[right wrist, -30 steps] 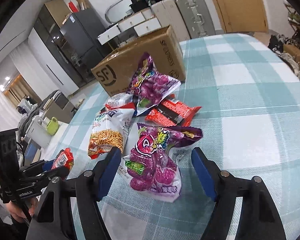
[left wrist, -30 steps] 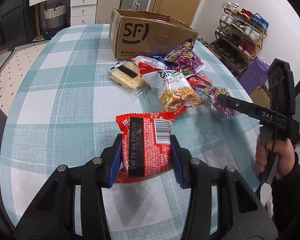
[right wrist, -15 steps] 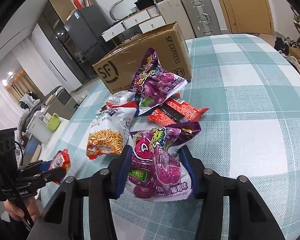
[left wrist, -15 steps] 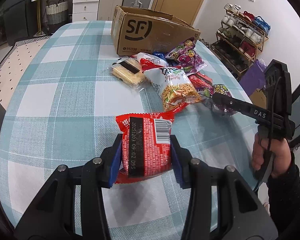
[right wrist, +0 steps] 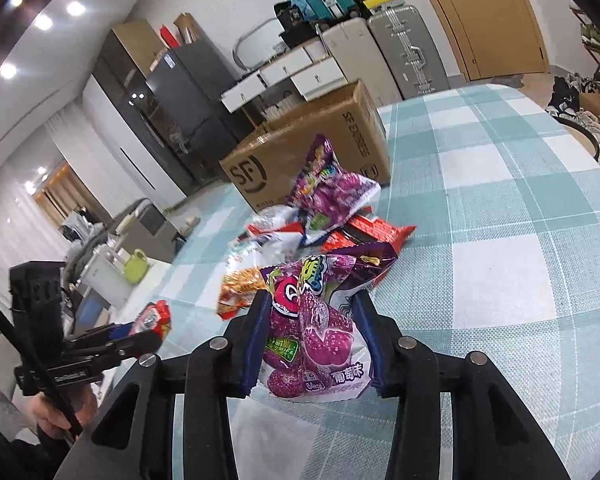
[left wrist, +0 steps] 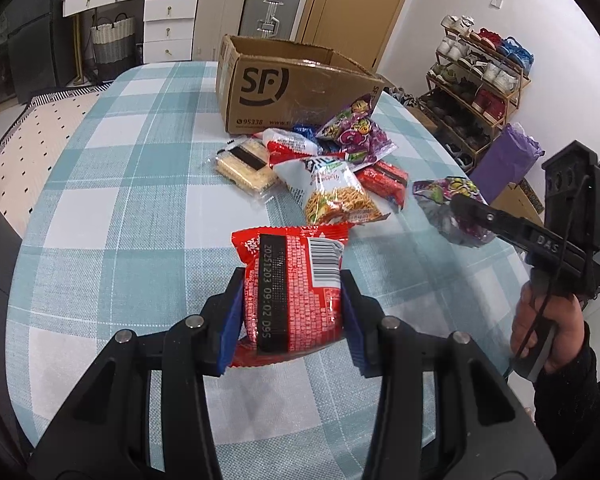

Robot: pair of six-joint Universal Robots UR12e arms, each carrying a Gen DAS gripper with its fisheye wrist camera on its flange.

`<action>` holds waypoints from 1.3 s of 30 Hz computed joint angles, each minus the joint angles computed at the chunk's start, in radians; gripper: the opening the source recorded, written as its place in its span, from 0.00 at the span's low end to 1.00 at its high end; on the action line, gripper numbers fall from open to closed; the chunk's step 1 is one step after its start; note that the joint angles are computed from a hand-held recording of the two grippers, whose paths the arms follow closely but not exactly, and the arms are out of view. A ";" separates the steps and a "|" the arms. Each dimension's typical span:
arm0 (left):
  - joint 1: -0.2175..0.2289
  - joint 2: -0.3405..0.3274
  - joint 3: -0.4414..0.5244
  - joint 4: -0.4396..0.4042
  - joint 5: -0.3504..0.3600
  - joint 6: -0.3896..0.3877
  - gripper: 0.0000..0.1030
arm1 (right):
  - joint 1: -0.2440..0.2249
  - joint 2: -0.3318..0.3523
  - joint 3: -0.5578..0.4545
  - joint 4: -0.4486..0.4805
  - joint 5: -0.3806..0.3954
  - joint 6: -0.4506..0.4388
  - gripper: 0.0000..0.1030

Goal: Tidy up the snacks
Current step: 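Grasp the purple grape candy bag with the right tool while the left tool holds the red bag, then carry both bags over the box and open both tools to drop them in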

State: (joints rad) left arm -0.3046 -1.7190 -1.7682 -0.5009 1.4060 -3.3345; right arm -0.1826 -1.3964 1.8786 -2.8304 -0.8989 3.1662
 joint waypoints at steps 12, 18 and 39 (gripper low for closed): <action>-0.015 -0.005 0.071 0.043 0.043 0.029 0.40 | 0.001 -0.028 -0.040 -0.062 0.155 -0.007 0.40; -0.016 -0.021 0.132 0.041 0.073 0.073 0.40 | -0.003 -0.014 -0.096 -0.058 0.204 0.003 0.40; 0.026 -0.216 0.520 -0.170 0.004 0.122 0.40 | 0.017 0.114 -0.400 0.067 0.205 -0.064 0.40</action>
